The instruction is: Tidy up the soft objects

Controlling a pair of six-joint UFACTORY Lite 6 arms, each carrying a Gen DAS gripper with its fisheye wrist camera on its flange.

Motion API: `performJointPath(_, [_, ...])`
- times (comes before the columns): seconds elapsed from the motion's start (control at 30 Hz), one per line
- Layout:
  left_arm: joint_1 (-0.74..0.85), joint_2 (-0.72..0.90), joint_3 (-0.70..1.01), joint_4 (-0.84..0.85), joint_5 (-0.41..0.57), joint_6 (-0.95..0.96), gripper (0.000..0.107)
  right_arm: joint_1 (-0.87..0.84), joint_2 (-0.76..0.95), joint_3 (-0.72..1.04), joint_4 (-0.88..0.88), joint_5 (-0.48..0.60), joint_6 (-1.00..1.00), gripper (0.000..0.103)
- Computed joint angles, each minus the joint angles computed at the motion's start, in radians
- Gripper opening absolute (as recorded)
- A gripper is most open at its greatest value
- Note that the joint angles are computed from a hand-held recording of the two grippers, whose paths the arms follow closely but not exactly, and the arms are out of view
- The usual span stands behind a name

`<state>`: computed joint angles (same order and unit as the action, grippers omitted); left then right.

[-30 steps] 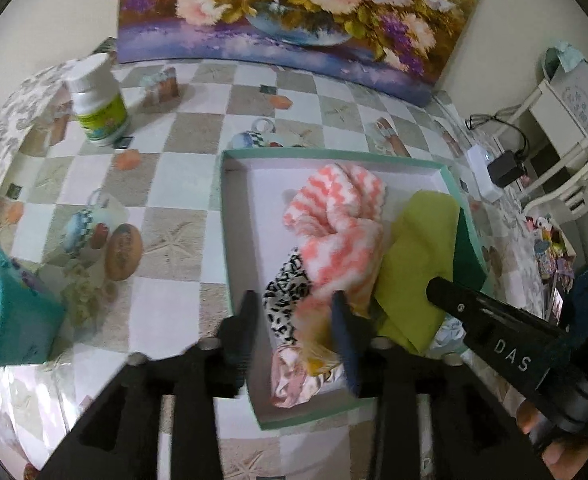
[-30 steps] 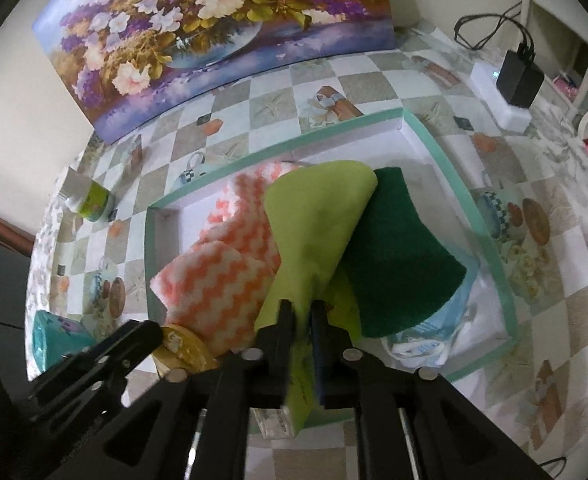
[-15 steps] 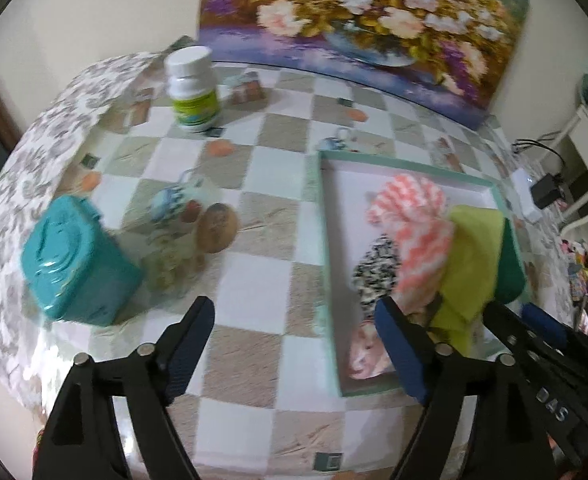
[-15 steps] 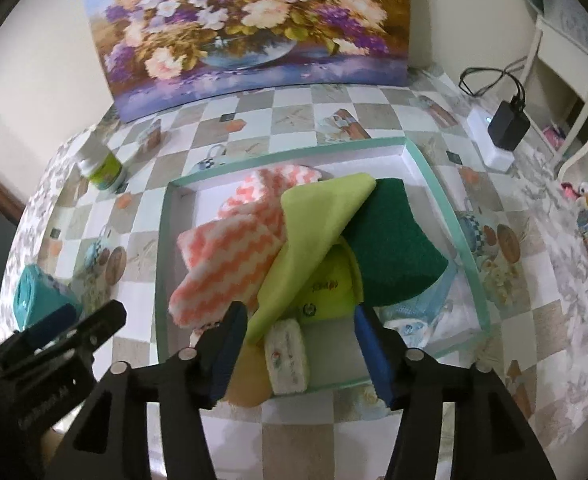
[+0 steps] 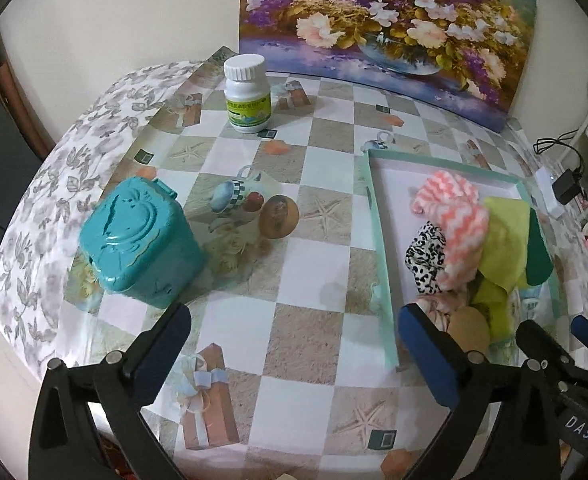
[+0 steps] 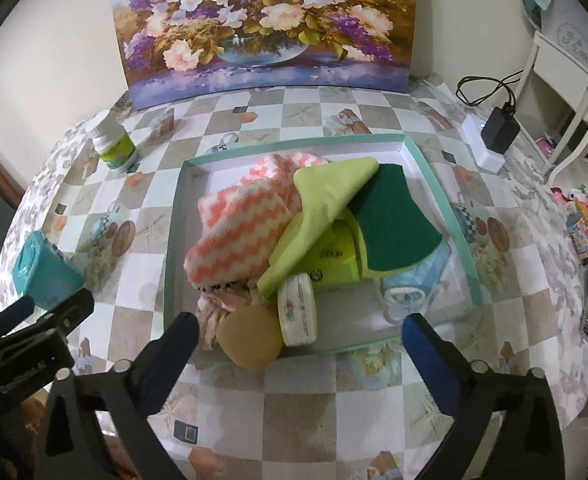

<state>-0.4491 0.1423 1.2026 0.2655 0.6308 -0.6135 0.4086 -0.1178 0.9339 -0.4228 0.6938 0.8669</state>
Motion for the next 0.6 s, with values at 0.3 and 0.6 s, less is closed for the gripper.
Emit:
performJointPath(0.3, [-0.026,-0.090,-0.052,0.086,0.010,-0.072,0.103,0.094,-0.085,-0.064,-0.087,0.068,0.121,0.103])
performJointPath(0.6, [-0.083,-0.089,-0.034,0.226,0.100,-0.186,0.103,0.128,-0.132,-0.068,-0.149,0.089,0.196,0.103])
